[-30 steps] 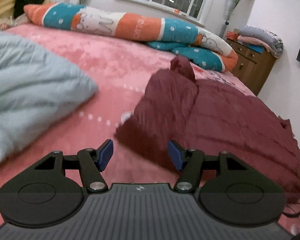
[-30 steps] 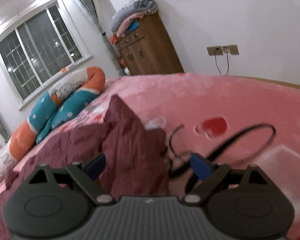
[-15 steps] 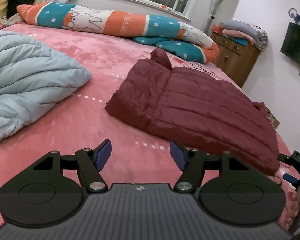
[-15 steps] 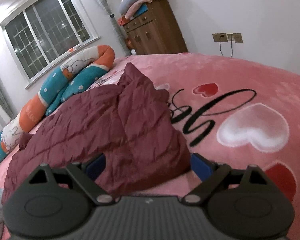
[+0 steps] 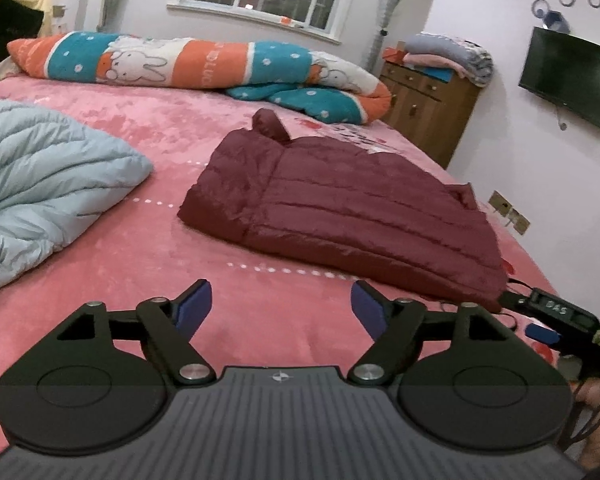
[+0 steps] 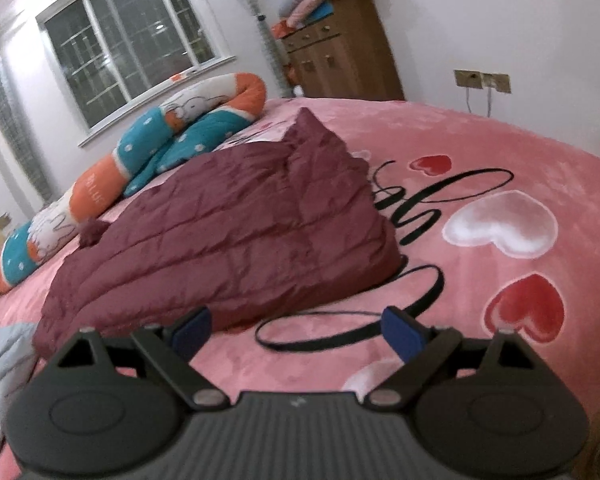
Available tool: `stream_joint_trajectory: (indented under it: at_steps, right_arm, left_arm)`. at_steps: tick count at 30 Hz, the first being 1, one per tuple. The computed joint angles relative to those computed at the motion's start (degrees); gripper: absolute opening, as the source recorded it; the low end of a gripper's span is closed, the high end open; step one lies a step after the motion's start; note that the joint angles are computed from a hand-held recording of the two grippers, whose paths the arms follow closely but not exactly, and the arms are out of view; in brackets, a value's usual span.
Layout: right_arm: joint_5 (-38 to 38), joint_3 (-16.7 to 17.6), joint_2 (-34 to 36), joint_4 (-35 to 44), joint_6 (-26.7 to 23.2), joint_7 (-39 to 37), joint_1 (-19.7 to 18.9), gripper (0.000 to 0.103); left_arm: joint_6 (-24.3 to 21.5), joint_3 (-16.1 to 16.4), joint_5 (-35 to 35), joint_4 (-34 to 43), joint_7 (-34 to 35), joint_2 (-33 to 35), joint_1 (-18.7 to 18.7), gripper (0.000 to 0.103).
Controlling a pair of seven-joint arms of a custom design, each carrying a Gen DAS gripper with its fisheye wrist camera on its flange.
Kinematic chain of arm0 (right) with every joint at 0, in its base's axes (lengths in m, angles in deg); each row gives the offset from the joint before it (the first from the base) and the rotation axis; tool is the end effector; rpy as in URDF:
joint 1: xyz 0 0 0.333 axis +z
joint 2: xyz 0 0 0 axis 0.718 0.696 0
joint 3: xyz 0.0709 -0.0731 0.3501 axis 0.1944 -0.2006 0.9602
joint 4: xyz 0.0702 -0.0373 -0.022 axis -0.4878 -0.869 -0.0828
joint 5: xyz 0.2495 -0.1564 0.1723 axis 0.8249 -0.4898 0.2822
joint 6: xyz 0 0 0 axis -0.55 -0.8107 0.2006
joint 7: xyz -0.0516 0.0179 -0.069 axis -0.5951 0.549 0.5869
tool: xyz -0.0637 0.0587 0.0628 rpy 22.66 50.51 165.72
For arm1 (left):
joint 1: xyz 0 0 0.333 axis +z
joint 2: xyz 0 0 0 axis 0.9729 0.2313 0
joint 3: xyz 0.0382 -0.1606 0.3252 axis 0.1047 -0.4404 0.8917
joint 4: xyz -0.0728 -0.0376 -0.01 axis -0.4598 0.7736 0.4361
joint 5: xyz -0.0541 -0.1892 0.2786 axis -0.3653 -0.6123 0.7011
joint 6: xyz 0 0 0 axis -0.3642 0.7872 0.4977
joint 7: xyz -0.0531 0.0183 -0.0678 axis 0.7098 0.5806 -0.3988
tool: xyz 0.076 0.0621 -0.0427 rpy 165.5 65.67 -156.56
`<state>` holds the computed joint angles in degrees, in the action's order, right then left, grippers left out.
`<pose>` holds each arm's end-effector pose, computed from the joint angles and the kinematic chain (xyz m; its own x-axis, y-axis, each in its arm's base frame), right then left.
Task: Fold large clothes
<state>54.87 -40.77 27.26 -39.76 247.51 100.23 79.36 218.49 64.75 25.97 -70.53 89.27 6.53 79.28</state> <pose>0.6915 0.1355 0.3729 -0.3177 -0.8775 -0.3593 -0.4450 0.4725 -0.7607 0.6892 -0.0926 0.4345 -0.0712 -0.9665 0.2465 -0.5711 -0.1631 -0.8045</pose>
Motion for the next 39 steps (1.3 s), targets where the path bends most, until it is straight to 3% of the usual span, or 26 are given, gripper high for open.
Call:
stream_joint_trajectory:
  at_steps: [11, 16, 20, 21, 25, 26, 28, 29, 31, 34, 39]
  right_arm:
    - [1.50, 6.97, -4.59, -4.62, 5.15, -6.50, -1.21, 0.092]
    - [6.06, 3.52, -3.68, -3.63, 5.08, -9.85, 2.79, 0.092]
    - [10.51, -4.31, -2.61, -3.41, 1.86, -11.31, 9.34, 0.092]
    - [10.35, -4.54, -2.73, -3.70, 2.42, -10.92, 9.58, 0.092]
    - [8.14, 2.20, -2.51, -3.82, 8.54, -12.11, 4.24, 0.094]
    - [7.80, 2.97, -1.93, -3.36, 8.77, -12.99, 3.32, 0.094]
    - [10.10, 1.09, -0.47, -1.26, 5.37, -15.61, 3.88, 0.094]
    - [9.49, 2.24, -0.29, -1.02, 6.17, -15.17, 2.67, 0.094]
    - [7.29, 7.55, -0.28, -0.31, 8.26, -15.13, -2.12, 0.094]
    - [4.80, 12.44, 0.63, 1.76, 8.72, -15.16, -7.17, 0.094]
    - [4.94, 13.70, 2.66, 5.07, 6.60, -14.24, -9.99, 0.094]
  left_arm:
    - [4.98, 2.67, -0.26, -5.92, -0.93, -4.58, -1.89, 0.099]
    - [7.21, 2.09, 0.04, -7.32, -2.05, -4.87, -0.59, 0.101]
    - [6.54, -1.08, 1.80, -6.92, -4.03, -4.28, 2.50, 0.101]
    - [6.32, -1.24, 2.25, -6.75, -4.16, -4.22, 2.69, 0.101]
    - [5.46, -1.05, 2.39, -4.81, -4.81, -2.67, 2.53, 0.101]
    - [4.82, -0.86, 2.28, -3.88, -4.86, -2.02, 2.24, 0.101]
    - [2.64, 0.44, 1.60, -2.25, -4.68, -1.13, 0.80, 0.101]
    - [1.22, 0.15, 1.53, -1.12, -4.52, -0.47, 0.93, 0.101]
    - [-0.59, 0.52, 0.80, 0.88, -4.33, 0.75, 0.31, 0.101]
    - [-3.29, 2.13, -0.43, 4.72, -3.88, 2.81, -1.26, 0.101]
    - [-6.11, 3.39, -2.54, 11.33, -4.07, 6.55, -2.48, 0.101]
